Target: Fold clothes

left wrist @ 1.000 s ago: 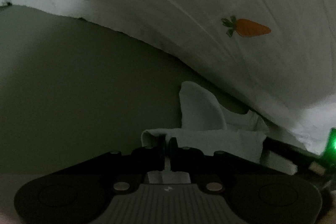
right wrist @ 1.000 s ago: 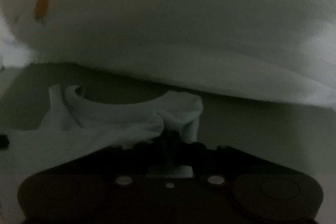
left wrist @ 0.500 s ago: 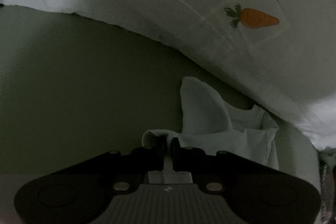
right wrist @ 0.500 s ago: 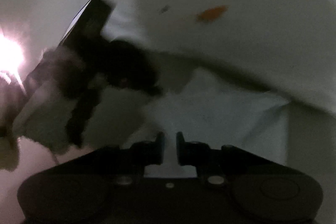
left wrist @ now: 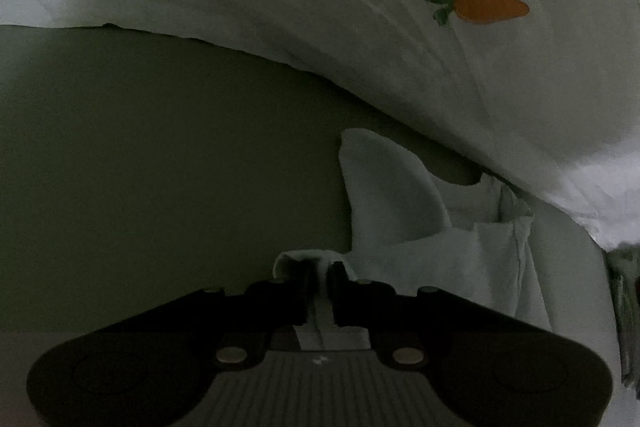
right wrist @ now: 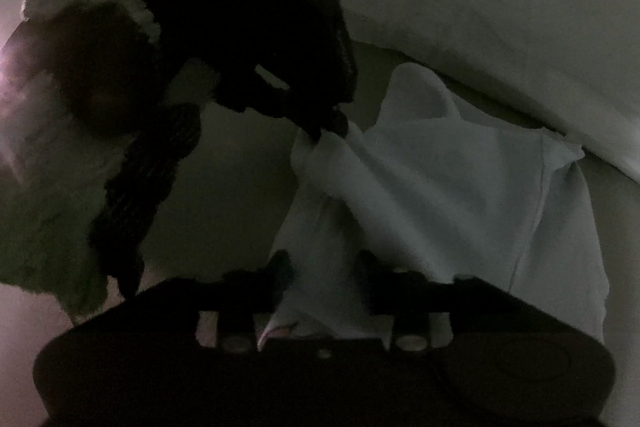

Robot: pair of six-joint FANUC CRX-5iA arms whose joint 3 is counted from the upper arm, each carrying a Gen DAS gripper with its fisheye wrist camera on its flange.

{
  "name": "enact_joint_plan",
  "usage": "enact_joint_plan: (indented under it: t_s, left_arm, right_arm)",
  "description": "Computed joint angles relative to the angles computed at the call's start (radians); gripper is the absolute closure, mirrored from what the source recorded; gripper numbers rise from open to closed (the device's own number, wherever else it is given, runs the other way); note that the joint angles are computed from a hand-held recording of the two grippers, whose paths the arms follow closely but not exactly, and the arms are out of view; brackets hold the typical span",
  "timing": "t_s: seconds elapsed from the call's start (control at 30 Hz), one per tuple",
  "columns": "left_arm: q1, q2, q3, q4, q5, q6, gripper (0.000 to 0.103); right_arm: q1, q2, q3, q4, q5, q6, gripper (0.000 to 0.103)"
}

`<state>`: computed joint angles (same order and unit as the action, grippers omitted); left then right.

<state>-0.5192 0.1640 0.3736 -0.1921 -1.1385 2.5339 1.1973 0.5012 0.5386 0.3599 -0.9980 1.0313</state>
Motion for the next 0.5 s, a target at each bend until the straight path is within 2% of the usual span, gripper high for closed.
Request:
enact_joint_plan:
  t_s: [0.03,0.07,0.17,0.27,0.5]
  left_arm:
    - [0.004,-0.002,-0.007,0.008,0.008,-0.009,0.089]
    - [0.006,-0.004,-0.011,0.013,0.012,-0.012,0.088]
    - [0.012,-0.012,-0.024,0.023,0.027,-0.02,0.088]
    - [0.019,-0.019,-0.041,0.033,0.043,-0.025,0.088]
    - [0.024,-0.025,-0.06,0.033,0.069,-0.001,0.088]
  right_arm:
    - [0.003,0.004,0.004,0.006,0.0,-0.006,0.06]
    - [0.005,0.003,-0.005,0.02,0.011,-0.022,0.07]
    - [0.009,-0.014,-0.055,0.058,0.062,-0.055,0.086]
    - [0.02,-0.04,-0.11,0.105,0.099,-0.061,0.091]
    - [0.052,-0.106,-0.228,0.204,0.176,-0.034,0.091]
